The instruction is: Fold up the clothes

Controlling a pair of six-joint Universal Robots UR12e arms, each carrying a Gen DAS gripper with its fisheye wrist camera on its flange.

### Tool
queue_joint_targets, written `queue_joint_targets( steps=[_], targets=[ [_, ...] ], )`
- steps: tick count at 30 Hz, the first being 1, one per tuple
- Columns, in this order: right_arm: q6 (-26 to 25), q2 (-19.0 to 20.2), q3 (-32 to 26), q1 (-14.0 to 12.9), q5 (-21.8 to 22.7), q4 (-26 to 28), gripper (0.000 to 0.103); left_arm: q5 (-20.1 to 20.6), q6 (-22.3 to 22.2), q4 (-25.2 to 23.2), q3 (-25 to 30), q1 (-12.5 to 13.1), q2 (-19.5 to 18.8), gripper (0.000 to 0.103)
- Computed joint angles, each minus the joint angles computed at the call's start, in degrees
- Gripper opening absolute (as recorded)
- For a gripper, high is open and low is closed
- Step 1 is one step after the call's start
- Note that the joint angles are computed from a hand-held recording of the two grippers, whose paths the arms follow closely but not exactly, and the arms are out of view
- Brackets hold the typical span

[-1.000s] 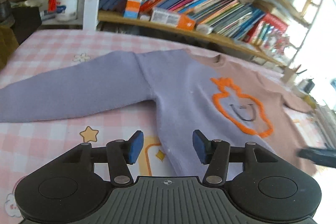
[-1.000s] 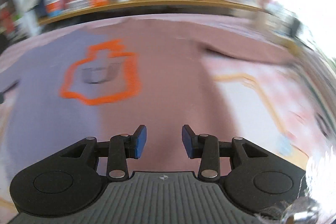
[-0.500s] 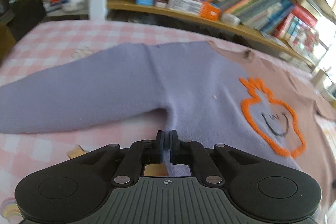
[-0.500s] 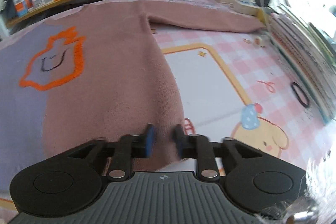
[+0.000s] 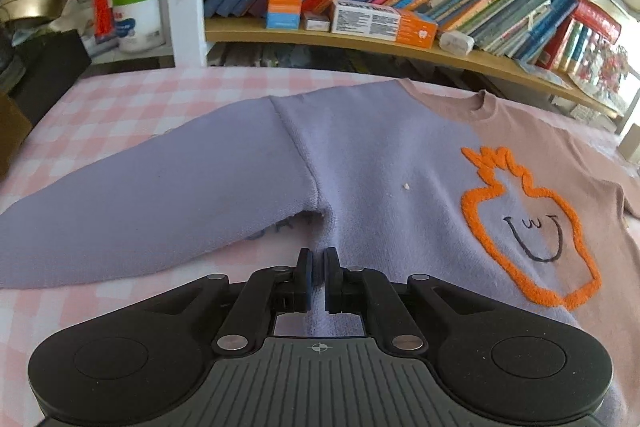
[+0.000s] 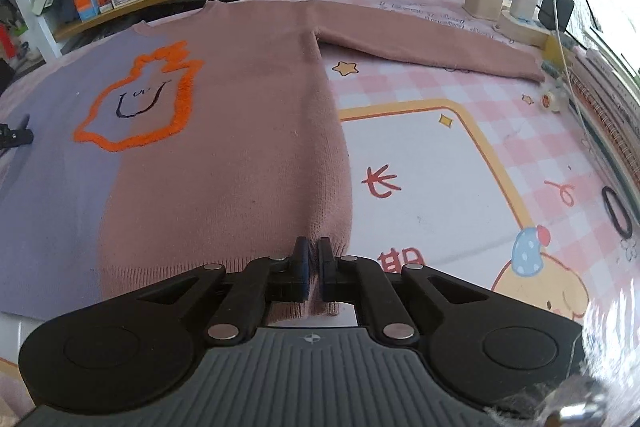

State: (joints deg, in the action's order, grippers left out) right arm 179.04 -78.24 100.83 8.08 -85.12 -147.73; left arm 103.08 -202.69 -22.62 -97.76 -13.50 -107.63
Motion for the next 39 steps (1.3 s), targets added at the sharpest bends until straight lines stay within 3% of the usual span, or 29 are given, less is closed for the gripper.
queue_joint_targets(
  steps=[7,9,11,14,19,23,30,39],
  targets=[
    [1.6,-0.1,0.5,0.3,-0.7,-1.2,0.004,-0.1,1.2,-0.2,0.5,0.1,-0.2,0.009],
    [2.2,-0.3,0.8,0.4,-0.8,-1.5,0.005,-0.8,1.4,0.0,0.0,0.2,0.4,0.017],
    [3.1,-0.6,1.3,0.2,-0.3,-2.5,0.007,-1.7,1.7,0.9,-1.1,0.2,1.5,0.034],
    [4.7,-1.0,1.8,-0.2,-0.2,-4.3,0.021,-3.2,2.1,4.0,-3.9,-0.4,3.7,0.044],
    [7.0,-0.8,2.0,-0.6,-2.3,-5.5,0.022,-7.6,0.3,4.7,-8.0,-1.3,7.1,0.044],
    [8.2,-1.2,2.6,-1.0,0.2,-5.4,0.022,-9.0,-2.2,4.3,-10.0,-1.9,8.7,0.044],
    [6.7,-1.3,3.2,-1.2,0.9,-5.6,0.021,-4.7,-8.5,3.7,-10.9,-3.9,9.6,0.044],
    [3.8,-1.9,4.2,-3.1,6.8,-4.4,0.021,1.7,-13.6,-1.2,-9.7,-7.0,9.1,0.044]
  ],
)
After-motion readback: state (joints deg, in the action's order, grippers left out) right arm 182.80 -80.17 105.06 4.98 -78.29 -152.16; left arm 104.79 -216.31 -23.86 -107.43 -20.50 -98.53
